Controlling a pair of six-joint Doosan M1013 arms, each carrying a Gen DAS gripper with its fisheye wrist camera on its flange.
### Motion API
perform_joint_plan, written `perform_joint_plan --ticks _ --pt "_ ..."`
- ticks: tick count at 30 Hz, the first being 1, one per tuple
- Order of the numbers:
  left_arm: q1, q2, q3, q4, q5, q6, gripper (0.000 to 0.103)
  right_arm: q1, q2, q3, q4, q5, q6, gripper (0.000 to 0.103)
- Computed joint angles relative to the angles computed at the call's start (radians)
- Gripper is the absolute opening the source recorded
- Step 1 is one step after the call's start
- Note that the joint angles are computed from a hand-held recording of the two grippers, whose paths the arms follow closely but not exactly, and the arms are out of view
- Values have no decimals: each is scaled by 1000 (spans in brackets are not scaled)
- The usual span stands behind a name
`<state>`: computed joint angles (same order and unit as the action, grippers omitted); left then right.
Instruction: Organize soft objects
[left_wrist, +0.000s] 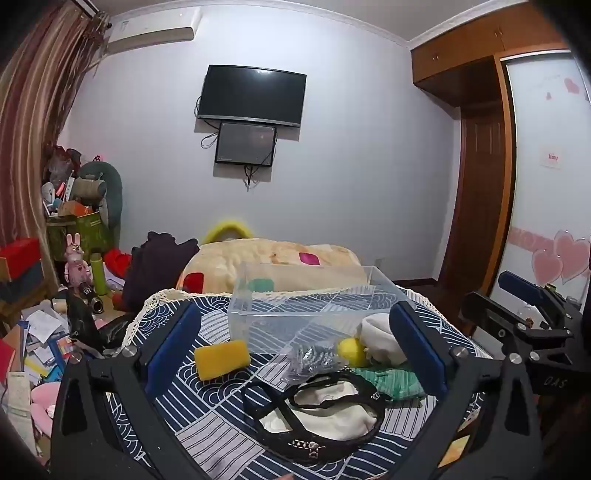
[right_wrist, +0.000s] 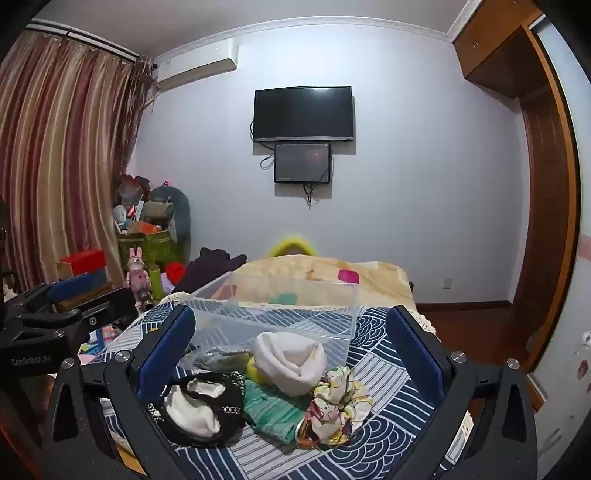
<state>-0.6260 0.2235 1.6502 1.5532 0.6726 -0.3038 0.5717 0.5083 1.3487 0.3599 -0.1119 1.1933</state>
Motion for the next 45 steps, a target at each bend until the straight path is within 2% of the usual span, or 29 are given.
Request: perform_joint_plan --ticks 1,7,14,21,24,37,45 --pt "0 0 4 28 -1 -23 103 0 0 3 -47 -13 46 103" --pt "0 1 2 24 -5 -13 103 1 -2 4 -18 -9 18 103" --pt "0 -1 8 51 -22 -32 103 -2 -4 5 -75 -4 86 103" --pt "-9 -3 13 78 -8 -33 103 -1 0 -6 11 10 10 103" --pt "-10 -5 14 79 -9 -38 103 -6 0 -3 -79 3 95 103" --pt "-15 -9 15 81 5 -36 103 -3 4 -17 -110 5 120 103" --pt "-15 -10 14 80 6 -33 103 -1 -10 11 -151 -16 162 103"
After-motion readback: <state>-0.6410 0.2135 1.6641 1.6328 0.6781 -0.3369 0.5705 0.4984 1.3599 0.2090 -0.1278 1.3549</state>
